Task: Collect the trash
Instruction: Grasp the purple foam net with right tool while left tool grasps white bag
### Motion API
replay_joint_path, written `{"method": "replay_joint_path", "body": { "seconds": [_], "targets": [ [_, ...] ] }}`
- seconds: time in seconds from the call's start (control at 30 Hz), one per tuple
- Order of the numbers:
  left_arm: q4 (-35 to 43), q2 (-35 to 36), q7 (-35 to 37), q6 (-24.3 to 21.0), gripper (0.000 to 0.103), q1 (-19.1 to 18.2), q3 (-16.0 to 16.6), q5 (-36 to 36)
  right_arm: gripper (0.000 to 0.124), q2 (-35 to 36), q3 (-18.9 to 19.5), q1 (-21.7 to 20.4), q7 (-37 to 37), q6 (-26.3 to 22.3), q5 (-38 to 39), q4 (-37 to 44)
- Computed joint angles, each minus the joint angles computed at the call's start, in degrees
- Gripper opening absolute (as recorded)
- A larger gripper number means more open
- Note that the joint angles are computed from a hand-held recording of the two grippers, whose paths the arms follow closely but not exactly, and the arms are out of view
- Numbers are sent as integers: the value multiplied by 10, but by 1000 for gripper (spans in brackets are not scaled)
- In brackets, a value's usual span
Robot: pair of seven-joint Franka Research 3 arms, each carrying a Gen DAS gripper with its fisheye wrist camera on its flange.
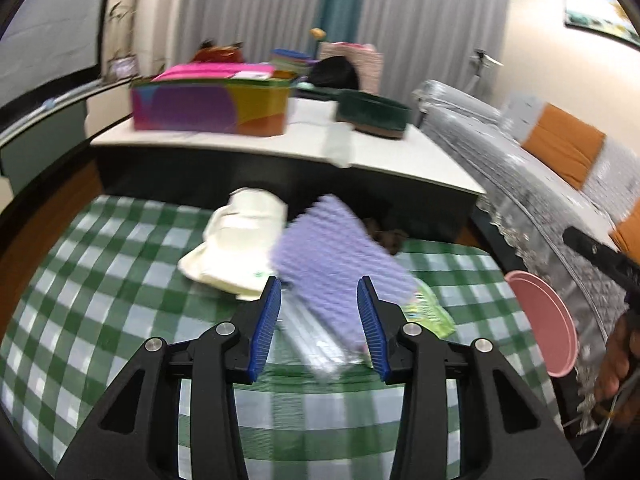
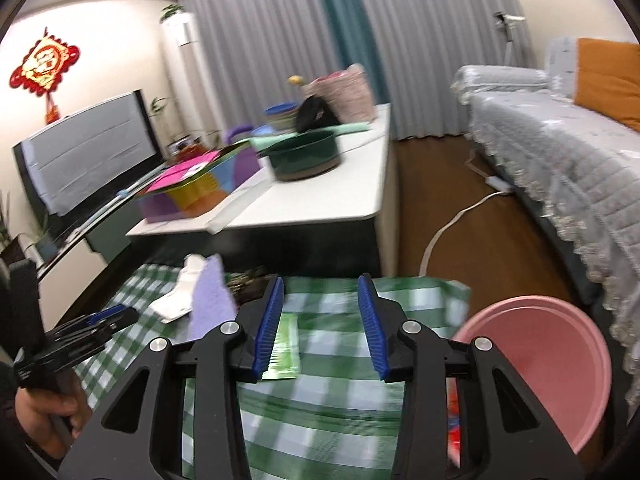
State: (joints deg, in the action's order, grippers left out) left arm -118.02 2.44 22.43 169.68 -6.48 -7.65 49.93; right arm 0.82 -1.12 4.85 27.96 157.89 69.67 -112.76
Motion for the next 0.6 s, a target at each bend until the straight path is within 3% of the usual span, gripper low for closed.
{"method": "replay_joint_path", "body": {
  "seconds": [0.17,0.43,0.6],
  "targets": [
    [-20,-1,-18,10,40,18,11,-9,39,29,15,10,-14,-16,11,21],
    [4,38,-30,11,40,24,26,-32,40,90,37,4,22,-62,-7,75],
    [14,61,-13,19,50,29,33,-88,44,123,48,-4,38,-102,-28,105]
  ]
}}
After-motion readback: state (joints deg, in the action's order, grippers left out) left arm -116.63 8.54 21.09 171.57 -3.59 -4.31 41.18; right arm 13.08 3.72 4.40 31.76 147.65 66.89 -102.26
